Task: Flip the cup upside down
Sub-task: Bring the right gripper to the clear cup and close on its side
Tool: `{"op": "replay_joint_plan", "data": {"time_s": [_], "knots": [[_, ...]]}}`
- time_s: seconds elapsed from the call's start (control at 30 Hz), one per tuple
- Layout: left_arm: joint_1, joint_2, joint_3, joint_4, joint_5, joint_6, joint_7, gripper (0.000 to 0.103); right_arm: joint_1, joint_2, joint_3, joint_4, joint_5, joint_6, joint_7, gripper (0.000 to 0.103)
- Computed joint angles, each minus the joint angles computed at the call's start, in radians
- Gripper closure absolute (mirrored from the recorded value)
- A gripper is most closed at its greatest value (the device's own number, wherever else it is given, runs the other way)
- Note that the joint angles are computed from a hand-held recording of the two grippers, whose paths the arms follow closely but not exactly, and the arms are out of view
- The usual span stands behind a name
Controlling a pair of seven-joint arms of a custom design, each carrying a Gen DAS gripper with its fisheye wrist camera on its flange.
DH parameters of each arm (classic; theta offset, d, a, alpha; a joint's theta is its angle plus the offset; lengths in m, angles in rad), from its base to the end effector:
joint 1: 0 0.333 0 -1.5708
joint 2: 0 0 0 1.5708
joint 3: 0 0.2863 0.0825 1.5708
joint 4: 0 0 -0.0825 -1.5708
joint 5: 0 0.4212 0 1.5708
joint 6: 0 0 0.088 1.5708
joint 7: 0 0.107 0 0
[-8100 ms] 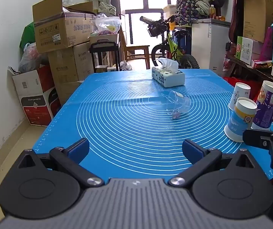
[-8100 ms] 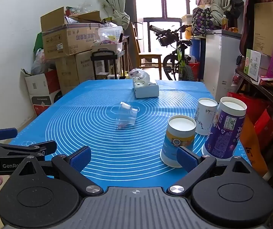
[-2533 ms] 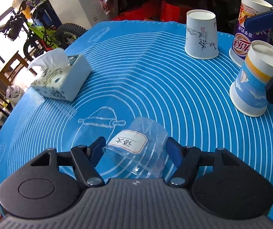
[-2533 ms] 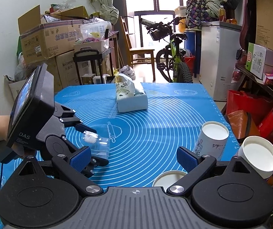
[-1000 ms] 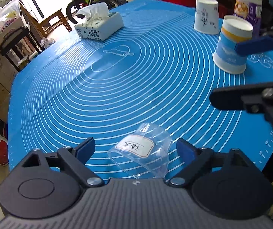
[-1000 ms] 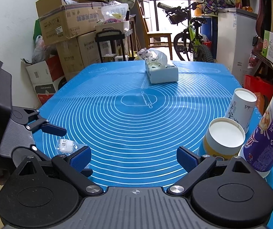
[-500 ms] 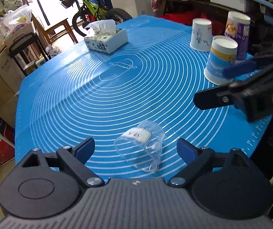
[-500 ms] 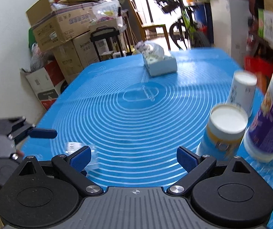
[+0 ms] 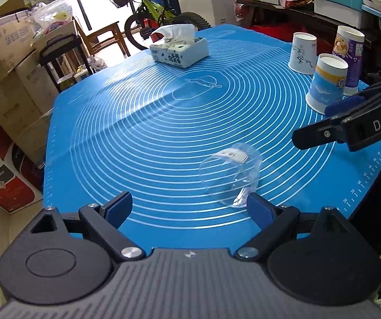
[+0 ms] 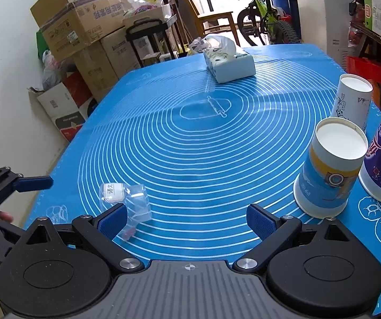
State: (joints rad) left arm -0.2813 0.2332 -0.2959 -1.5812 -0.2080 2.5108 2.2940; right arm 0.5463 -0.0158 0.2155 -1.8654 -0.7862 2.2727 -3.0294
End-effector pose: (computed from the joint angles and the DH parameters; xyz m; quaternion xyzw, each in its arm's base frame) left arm 0.6060 -0.3686 0.5515 -0.1972 0.9113 -0.3119 0.1828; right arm 0.4689 0.4239 0.5294 -0.4594 0.7977 -0.2256 0.3189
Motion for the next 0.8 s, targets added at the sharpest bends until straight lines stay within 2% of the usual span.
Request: {"op": "replay_joint_plan", "data": {"time_s": [0.23, 0.3, 0.4, 0.6, 0.8], "knots": [[0.011, -0.012, 0.005, -0.022, -0.016, 0.013, -0.004, 0.011, 0.007, 0.028, -0.005, 0.047, 0.057, -0.041, -0.156, 0.007], [0.013, -0.013, 0.007, -0.027, -0.017, 0.013, -0.013, 0.011, 0.006, 0.024, -0.011, 0.042, 0.077, -0.024, -0.154, 0.007], [0.018, -0.016, 0.008, -0.032, -0.022, 0.013, -0.013, 0.011, -0.004, 0.004, -0.018, 0.007, 0.099, 0.040, -0.044, 0.007], [0.030, -0.023, 0.011, -0.044, -0.043, 0.022, -0.018, 0.011, -0.032, 0.012, -0.023, -0.034, 0.117, 0.218, 0.295, 0.007], [0.051, -0.042, 0.015, -0.071, -0.082, 0.033, 0.004, 0.011, -0.017, 0.073, -0.041, 0.027, 0.090, 0.247, 0.551, 0.007]]}}
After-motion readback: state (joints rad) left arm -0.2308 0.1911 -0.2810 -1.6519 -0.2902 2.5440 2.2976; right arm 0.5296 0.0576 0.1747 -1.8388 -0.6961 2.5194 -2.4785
